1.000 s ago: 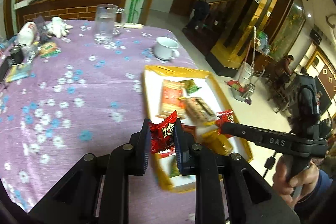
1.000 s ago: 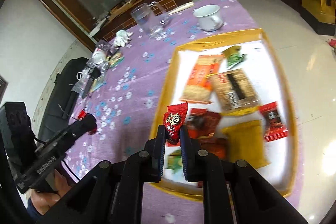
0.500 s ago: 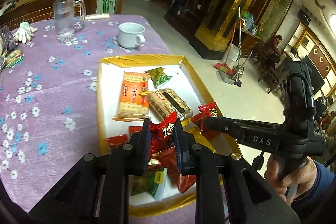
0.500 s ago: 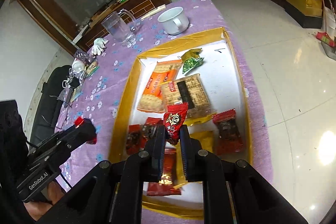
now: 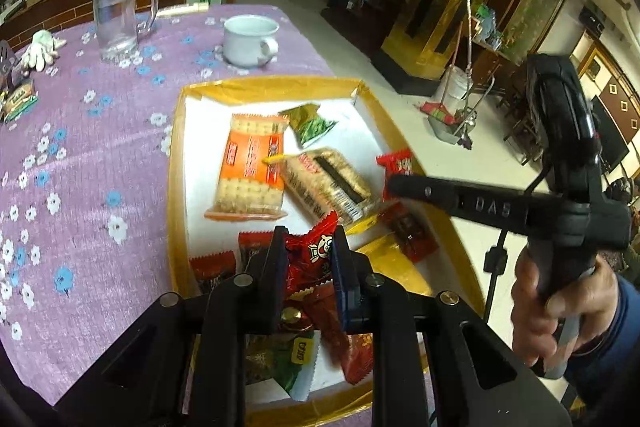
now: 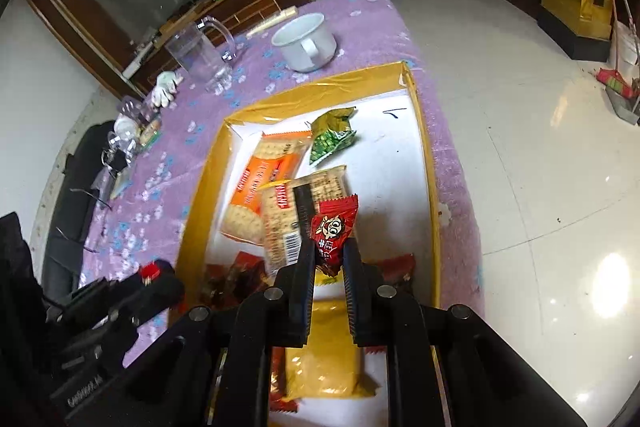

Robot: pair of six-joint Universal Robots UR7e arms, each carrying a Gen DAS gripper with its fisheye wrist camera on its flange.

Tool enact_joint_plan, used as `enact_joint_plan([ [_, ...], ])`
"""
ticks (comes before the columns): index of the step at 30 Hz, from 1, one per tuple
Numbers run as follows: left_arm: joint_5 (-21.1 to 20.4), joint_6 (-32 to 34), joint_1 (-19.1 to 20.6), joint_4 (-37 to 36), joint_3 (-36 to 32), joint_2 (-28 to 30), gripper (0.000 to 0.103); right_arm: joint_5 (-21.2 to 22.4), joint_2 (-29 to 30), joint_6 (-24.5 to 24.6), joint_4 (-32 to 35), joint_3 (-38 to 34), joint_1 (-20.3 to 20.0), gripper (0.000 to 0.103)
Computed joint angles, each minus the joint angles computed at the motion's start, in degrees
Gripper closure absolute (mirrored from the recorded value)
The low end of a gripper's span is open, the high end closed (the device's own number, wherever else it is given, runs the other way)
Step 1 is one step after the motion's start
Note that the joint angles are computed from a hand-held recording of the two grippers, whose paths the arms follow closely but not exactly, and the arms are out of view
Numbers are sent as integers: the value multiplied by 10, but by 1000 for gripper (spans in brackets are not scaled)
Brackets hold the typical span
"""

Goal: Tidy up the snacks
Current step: 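Open both tools to drop the red candies into the box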

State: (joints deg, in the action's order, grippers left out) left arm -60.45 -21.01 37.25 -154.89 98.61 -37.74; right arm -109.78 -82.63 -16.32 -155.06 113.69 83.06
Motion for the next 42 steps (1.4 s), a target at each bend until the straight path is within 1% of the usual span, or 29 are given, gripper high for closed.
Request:
enact_joint_plan([
  [2, -2, -7, 2, 2, -2, 3, 86, -16, 13, -8, -3, -9, 4, 89],
  [4, 0, -10, 3, 7, -6, 8, 86, -16, 21, -3, 6, -19, 4, 89],
  [8, 6, -10, 3, 6, -9, 16, 86, -36, 40, -10, 1, -32, 8, 89],
  [10, 12, -5, 3, 2, -11, 22, 86, -53, 47, -19, -12, -36, 11, 89],
  [12, 7, -10, 5, 6, -13, 25, 86, -56, 52, -27, -17, -39, 10, 89],
  [16, 10, -5, 5, 18, -20, 31, 86, -72, 62, -26, -13, -45, 6, 89],
  [18, 13, 1, 5, 19, -21, 33, 86, -69, 62, -25, -9, -47, 4, 88],
  [20, 10, 7, 4, 20, -21, 33, 85, -73, 62, -25, -13, -45, 5, 85],
  [23, 15, 7, 2, 34, -25, 33, 85, -75, 57, -16, -5, -42, 4, 83],
  [24, 12, 9, 3, 33, -25, 33, 83, -77, 54, -12, -5, -41, 5, 79],
  [25, 9, 11, 3, 33, -25, 32, 83, -75, 52, -9, -5, -40, 5, 74],
  [26, 13, 13, 2, 38, -25, 32, 83, -70, 46, -4, -5, -36, 5, 72],
  [29, 13, 20, -4, 39, -20, 25, 83, -60, 23, 5, -3, -22, 10, 72],
  [30, 11, 23, -4, 37, -18, 22, 81, -58, 11, 8, -6, -14, 15, 72],
  [31, 9, 26, -6, 34, -15, 17, 75, -56, 3, 10, -8, -8, 18, 71],
  [33, 6, 29, -8, 27, -9, 11, 67, -44, -19, 22, -12, 6, 26, 70],
  [35, 10, 45, -12, 12, 1, 2, 67, -45, -38, 26, -37, 24, 41, 68],
  [36, 11, 50, -12, 12, 3, -1, 67, -48, -43, 28, -46, 31, 48, 65],
  [39, 6, 61, -11, 3, 10, -9, 67, -55, -55, 43, -64, 45, 68, 64],
  [42, 7, 72, -12, 1, 15, -14, 67, -71, -55, 52, -77, 51, 88, 64],
])
